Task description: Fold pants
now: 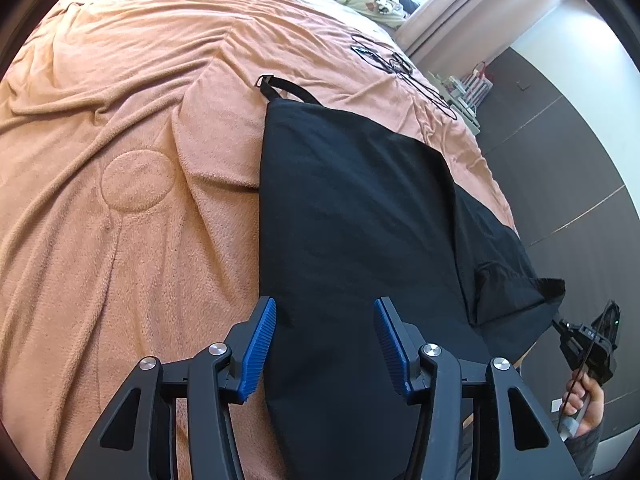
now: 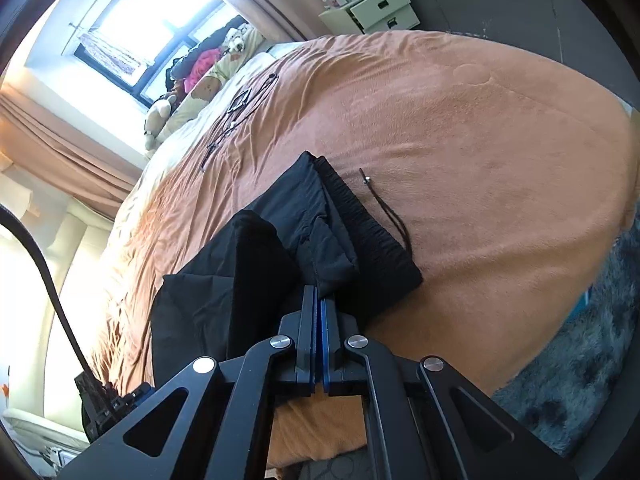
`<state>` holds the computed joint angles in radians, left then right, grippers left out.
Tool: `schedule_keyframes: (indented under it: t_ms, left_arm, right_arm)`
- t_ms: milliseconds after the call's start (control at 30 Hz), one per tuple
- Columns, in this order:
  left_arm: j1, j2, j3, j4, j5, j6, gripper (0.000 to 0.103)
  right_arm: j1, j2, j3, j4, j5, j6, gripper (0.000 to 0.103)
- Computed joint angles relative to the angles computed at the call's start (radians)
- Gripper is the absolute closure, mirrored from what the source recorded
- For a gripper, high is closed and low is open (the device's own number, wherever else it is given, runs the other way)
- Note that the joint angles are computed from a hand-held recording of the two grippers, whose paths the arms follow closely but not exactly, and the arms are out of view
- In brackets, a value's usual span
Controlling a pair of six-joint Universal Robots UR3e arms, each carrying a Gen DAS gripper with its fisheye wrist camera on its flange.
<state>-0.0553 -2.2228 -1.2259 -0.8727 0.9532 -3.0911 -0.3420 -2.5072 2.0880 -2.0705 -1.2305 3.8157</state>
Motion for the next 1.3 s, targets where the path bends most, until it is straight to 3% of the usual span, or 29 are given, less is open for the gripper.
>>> schedule_keyframes:
  t_ms: [133, 200, 333, 433, 500, 600, 733, 967, 1033, 1133, 1300]
  left_arm:
    - [-0.005, -0.005, 0.009, -0.013, 0.012, 0.005, 0.049]
    - [-0.011, -0.012, 0.015, -0.011, 0.029, -0.003, 0.049]
    - [-0.008, -0.01, 0.011, 0.001, 0.032, -0.013, 0.049]
    - [-0.008, -0.013, 0.018, 0.004, 0.028, -0.019, 0.049]
    - [-0.008, -0.016, 0.025, 0.002, 0.023, -0.022, 0.049]
    - [-0.011, -0.028, 0.046, -0.006, 0.02, -0.024, 0.049]
    - [-0.012, -0.038, 0.058, -0.013, 0.015, -0.023, 0.049]
    - [-0.001, -0.052, 0.068, -0.021, -0.006, -0.031, 0.05]
    - [0.001, -0.059, 0.075, -0.026, 0.0, -0.035, 0.061]
    - [0.006, -0.072, 0.083, -0.03, -0.006, -0.046, 0.068]
    - [0.008, -0.085, 0.096, -0.03, 0.006, -0.06, 0.073]
  right_arm:
    - [0.108, 0.07, -0.006, -0.012, -0.119, 0.024, 0.103]
    - [0.089, 0.083, -0.009, 0.029, -0.096, 0.017, 0.103]
    - [0.198, 0.14, -0.06, 0.01, -0.23, 0.042, 0.098]
    - [0.335, 0.235, -0.15, -0.011, -0.381, 0.05, 0.084]
    - [0.432, 0.304, -0.205, -0.038, -0.474, 0.054, 0.055]
    - [0.557, 0.41, -0.275, -0.089, -0.574, 0.028, 0.051]
    - [0.624, 0.572, -0.383, -0.124, -0.579, -0.075, 0.051]
    - [0.566, 0.718, -0.503, -0.139, -0.458, -0.313, 0.051]
    - [0.547, 0.755, -0.535, -0.131, -0.418, -0.365, 0.051]
    - [0.53, 0.82, -0.596, -0.116, -0.375, -0.421, 0.051]
    - [0.522, 1.006, -0.786, -0.042, -0.315, -0.53, 0.051]
